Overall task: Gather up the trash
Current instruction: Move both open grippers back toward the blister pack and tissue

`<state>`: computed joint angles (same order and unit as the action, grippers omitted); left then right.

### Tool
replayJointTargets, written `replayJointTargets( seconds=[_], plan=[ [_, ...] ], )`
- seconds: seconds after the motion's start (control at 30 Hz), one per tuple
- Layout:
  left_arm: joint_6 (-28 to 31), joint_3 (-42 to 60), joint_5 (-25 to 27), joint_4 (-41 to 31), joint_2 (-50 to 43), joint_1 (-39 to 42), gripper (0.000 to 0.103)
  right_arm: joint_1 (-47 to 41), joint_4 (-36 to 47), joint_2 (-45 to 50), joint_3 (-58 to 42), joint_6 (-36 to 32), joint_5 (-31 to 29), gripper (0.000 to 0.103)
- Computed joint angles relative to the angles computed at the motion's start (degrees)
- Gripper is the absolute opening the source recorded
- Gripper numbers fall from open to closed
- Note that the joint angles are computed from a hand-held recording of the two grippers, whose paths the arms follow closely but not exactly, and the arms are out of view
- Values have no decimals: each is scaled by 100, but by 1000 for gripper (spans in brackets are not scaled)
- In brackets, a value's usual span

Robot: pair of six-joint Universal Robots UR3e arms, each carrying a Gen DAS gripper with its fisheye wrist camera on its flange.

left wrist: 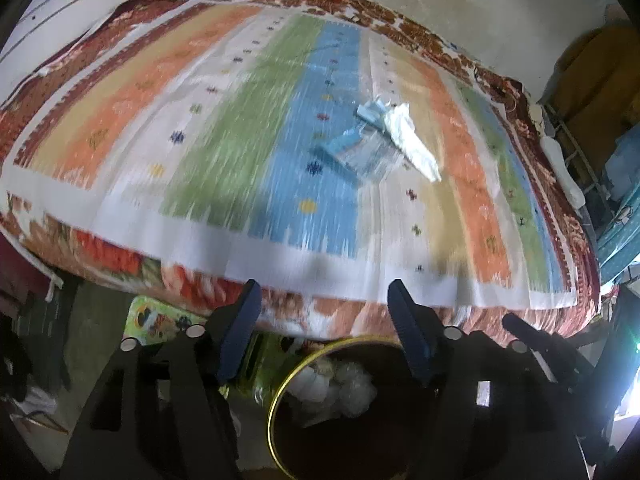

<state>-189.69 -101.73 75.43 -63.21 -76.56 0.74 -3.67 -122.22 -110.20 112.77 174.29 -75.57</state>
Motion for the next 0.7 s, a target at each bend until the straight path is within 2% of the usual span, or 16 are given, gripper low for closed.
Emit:
replayJointTargets(
  seconds=[0.03,0.1,0.13,0.23,0.33,0.7],
  plan=[
    [9,53,-35,49,-46,27,75,3,-112,153,-127,-34,-28,74],
    [13,192,-114,179,-173,60,95,-68,-225,291,-253,-89,-1,79],
    [-6,269,-120,313,-260,65,97,-94,-341,409,-332,-102,11,83],
    [8,593,83,521,-594,-17,97,-139,-621,707,-559,-151,11,91],
    [-36,931,76,644,-991,19,97,-159,-854,948,-734,-178,30,94],
    [-24,1790,-484,1250,-2299,180,97,71,-1611,2289,-1552,-544,-274,94]
  ],
)
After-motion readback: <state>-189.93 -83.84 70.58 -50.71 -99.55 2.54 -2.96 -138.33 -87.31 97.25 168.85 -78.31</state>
